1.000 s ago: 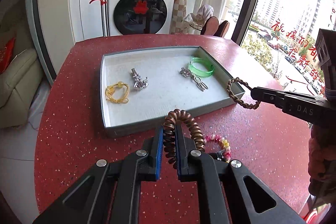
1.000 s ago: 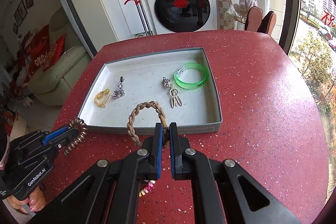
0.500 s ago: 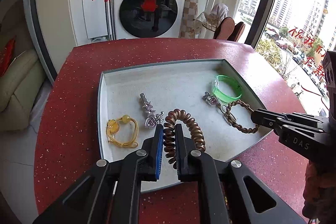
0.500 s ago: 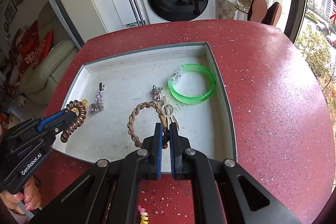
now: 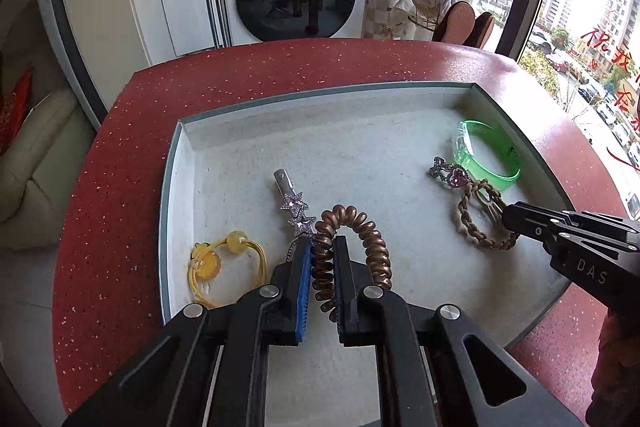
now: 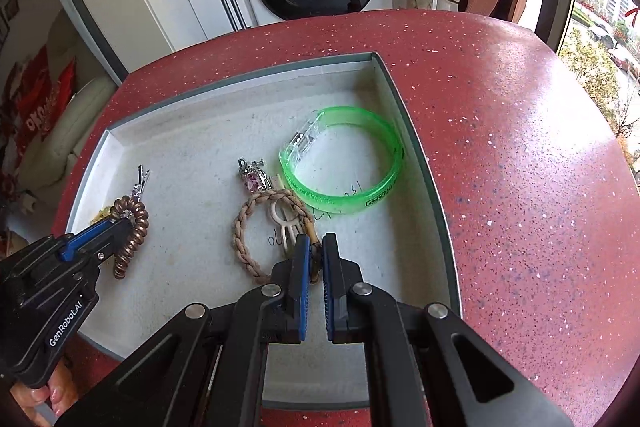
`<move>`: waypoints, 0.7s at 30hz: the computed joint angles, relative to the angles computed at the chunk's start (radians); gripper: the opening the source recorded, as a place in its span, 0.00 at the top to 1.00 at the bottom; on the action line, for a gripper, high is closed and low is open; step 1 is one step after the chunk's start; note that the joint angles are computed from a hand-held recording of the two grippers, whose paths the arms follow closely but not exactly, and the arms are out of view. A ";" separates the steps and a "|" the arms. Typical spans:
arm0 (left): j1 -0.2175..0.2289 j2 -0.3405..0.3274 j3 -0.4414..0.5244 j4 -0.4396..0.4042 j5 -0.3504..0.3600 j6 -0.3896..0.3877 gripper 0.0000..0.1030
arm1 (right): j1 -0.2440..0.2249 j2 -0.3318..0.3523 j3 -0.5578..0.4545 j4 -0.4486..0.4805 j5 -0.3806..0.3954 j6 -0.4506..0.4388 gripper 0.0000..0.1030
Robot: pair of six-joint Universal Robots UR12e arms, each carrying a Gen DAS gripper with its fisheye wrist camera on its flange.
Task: Organize jewelry
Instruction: 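Carry the coiled hair tie and braided bracelet into the tray and release both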
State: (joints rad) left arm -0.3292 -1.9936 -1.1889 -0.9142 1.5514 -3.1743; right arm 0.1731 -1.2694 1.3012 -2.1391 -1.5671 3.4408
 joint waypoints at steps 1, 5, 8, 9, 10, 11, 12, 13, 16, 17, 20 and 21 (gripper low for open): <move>-0.004 -0.002 0.000 0.007 0.019 0.001 0.73 | 0.001 0.001 -0.001 -0.003 -0.006 -0.001 0.93; -0.016 -0.008 0.001 0.026 0.065 0.023 0.73 | 0.008 0.004 -0.003 -0.008 -0.026 -0.012 0.93; -0.023 -0.008 -0.002 0.037 0.090 0.032 0.73 | 0.012 0.000 0.001 -0.010 -0.032 -0.018 0.93; -0.025 -0.008 -0.003 0.039 0.098 0.035 0.73 | 0.011 0.000 0.002 -0.009 -0.030 -0.018 0.93; -0.026 -0.008 -0.003 0.040 0.104 0.037 0.73 | 0.011 -0.001 0.001 -0.008 -0.028 -0.019 0.93; -0.026 -0.009 -0.003 0.042 0.106 0.038 0.73 | 0.011 0.000 -0.001 -0.005 -0.027 -0.023 0.93; -0.028 -0.008 -0.005 0.044 0.111 0.038 0.73 | 0.011 0.001 -0.002 -0.002 -0.027 -0.026 0.93; -0.030 -0.009 -0.003 0.045 0.120 0.038 0.73 | 0.011 0.001 -0.003 0.001 -0.025 -0.025 0.92; -0.033 -0.007 -0.007 0.059 0.137 0.042 0.73 | 0.006 -0.002 -0.001 0.000 0.004 -0.016 0.86; -0.034 -0.006 -0.008 0.062 0.139 0.043 0.73 | 0.004 -0.002 0.000 -0.001 0.013 -0.011 0.83; -0.033 -0.005 -0.008 0.066 0.130 0.038 0.72 | -0.001 -0.006 0.006 -0.013 0.034 0.006 0.68; -0.033 -0.004 -0.008 0.065 0.128 0.035 0.72 | -0.001 -0.008 0.008 -0.016 0.037 0.006 0.68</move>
State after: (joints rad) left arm -0.3622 -1.9979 -1.1969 -0.8495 1.6793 -3.1395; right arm 0.1721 -1.2778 1.3095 -2.1549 -1.5304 3.4468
